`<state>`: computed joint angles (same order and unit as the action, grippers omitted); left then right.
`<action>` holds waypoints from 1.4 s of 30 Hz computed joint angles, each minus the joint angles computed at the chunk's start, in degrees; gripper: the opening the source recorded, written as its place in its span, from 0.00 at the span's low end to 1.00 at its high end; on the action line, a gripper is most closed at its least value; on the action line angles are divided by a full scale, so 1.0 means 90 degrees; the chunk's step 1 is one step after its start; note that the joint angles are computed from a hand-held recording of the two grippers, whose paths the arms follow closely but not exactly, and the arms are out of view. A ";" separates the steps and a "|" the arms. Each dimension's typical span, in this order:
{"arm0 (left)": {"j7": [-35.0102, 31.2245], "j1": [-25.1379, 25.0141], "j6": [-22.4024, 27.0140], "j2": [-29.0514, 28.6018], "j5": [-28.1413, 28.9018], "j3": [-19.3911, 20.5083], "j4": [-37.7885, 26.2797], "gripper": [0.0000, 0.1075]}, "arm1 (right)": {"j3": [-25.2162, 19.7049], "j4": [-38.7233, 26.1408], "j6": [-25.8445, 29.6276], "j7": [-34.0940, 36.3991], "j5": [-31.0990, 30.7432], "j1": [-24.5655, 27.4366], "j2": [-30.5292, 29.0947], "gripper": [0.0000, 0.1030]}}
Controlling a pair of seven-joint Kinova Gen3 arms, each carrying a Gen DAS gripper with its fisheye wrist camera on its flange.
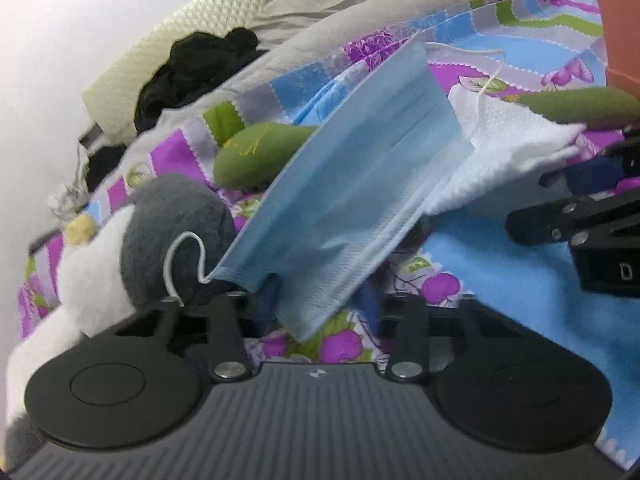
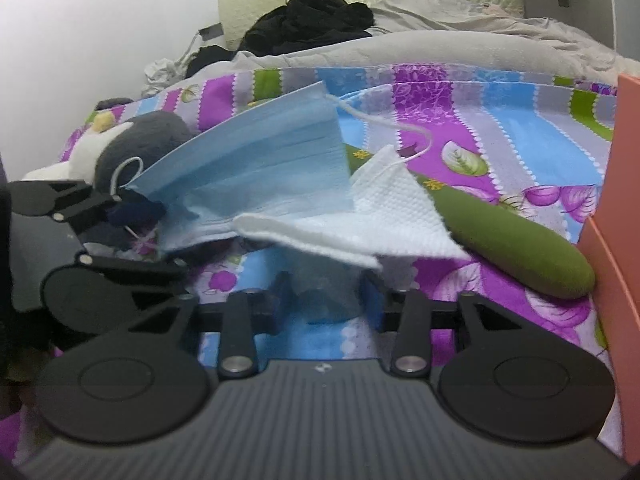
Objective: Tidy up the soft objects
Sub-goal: 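Grasp the blue face mask with the left tool while the right tool reaches for the white tissue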
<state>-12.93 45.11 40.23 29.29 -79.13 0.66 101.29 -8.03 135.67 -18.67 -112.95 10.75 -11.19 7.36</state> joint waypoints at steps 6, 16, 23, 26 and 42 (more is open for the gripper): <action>-0.0166 0.0004 -0.0063 -0.0135 0.0219 0.0041 0.0101 0.07 | 0.0062 -0.0029 0.0229 0.0241 -0.0300 -0.0101 -0.0106 0.16; 0.0070 -0.0184 -0.0392 -0.1070 0.1196 0.0335 0.0490 0.02 | 0.0051 0.0145 0.0768 -0.0278 0.0125 -0.0063 -0.0739 0.15; 0.0201 -0.0051 -0.0192 -0.1666 0.2157 0.0703 0.0588 0.02 | 0.0427 0.0434 0.1385 -0.0427 0.0038 -0.0622 -0.1596 0.15; 0.0472 0.0057 -0.0038 -0.1926 0.2445 0.0903 0.0680 0.02 | 0.0620 0.0505 0.1737 -0.0317 -0.0183 -0.0909 -0.1987 0.16; 0.2699 0.0759 0.1259 -0.2931 0.3048 0.2346 0.1262 0.01 | 0.0312 0.0668 0.4351 0.0728 -0.1518 -0.0936 -0.4190 0.16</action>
<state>11.36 51.95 51.56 2.91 -51.70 21.77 112.65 -5.22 141.69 20.49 -106.40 -2.91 -19.61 -30.35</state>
